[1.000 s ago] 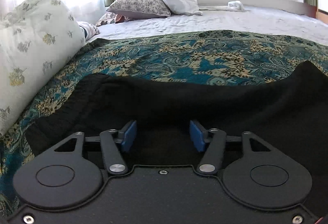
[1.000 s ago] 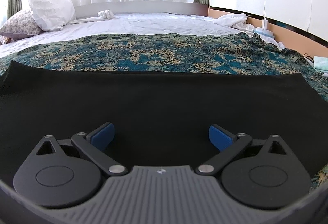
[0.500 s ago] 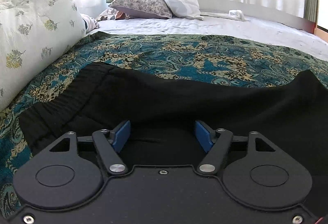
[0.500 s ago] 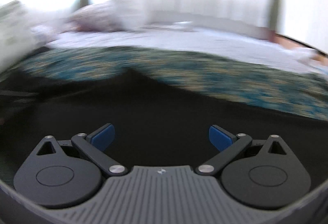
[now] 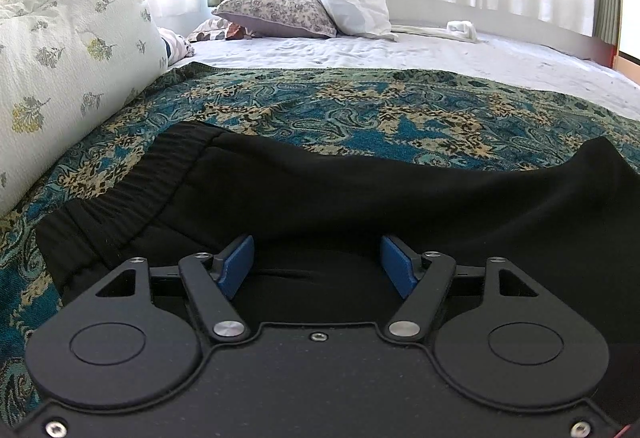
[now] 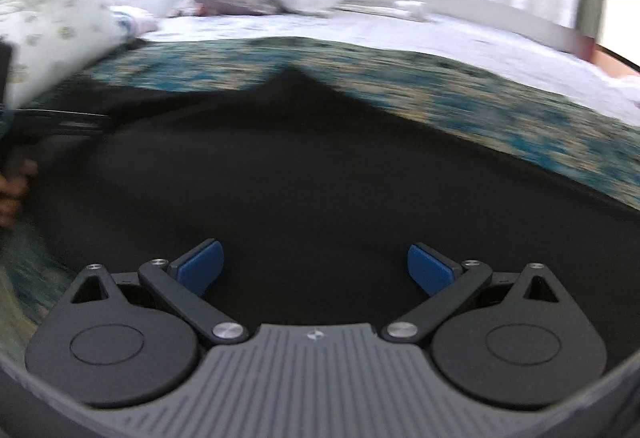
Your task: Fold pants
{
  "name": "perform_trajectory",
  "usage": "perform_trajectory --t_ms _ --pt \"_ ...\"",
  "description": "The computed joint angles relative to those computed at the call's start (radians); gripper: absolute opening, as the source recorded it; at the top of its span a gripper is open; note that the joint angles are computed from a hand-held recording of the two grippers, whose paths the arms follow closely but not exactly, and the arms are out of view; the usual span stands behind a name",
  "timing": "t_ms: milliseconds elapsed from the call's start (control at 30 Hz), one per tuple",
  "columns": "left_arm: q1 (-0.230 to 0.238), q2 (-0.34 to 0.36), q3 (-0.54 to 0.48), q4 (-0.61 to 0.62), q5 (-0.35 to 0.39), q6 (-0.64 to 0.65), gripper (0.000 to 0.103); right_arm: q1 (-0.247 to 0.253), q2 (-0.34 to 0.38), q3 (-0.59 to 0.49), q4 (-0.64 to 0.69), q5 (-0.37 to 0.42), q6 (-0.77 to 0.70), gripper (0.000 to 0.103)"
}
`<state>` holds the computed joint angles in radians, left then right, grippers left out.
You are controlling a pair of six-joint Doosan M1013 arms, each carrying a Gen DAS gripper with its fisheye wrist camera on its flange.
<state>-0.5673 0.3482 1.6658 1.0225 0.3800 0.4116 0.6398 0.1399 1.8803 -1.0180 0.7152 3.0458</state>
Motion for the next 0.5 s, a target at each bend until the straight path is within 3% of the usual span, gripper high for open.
perform_trajectory --t_ms 200,367,500 --pt "0.000 0.000 0.001 0.003 -0.001 -0.002 0.069 -0.064 -0.125 0.129 0.023 0.223 0.177 0.103" --pt "0.001 0.000 0.001 0.000 -0.001 -0.001 0.069 -0.119 -0.244 0.256 0.004 0.356 0.377 0.103" --pt "0.001 0.000 0.000 0.001 0.000 0.000 0.069 -0.128 -0.307 0.334 -0.050 0.462 0.580 0.103"
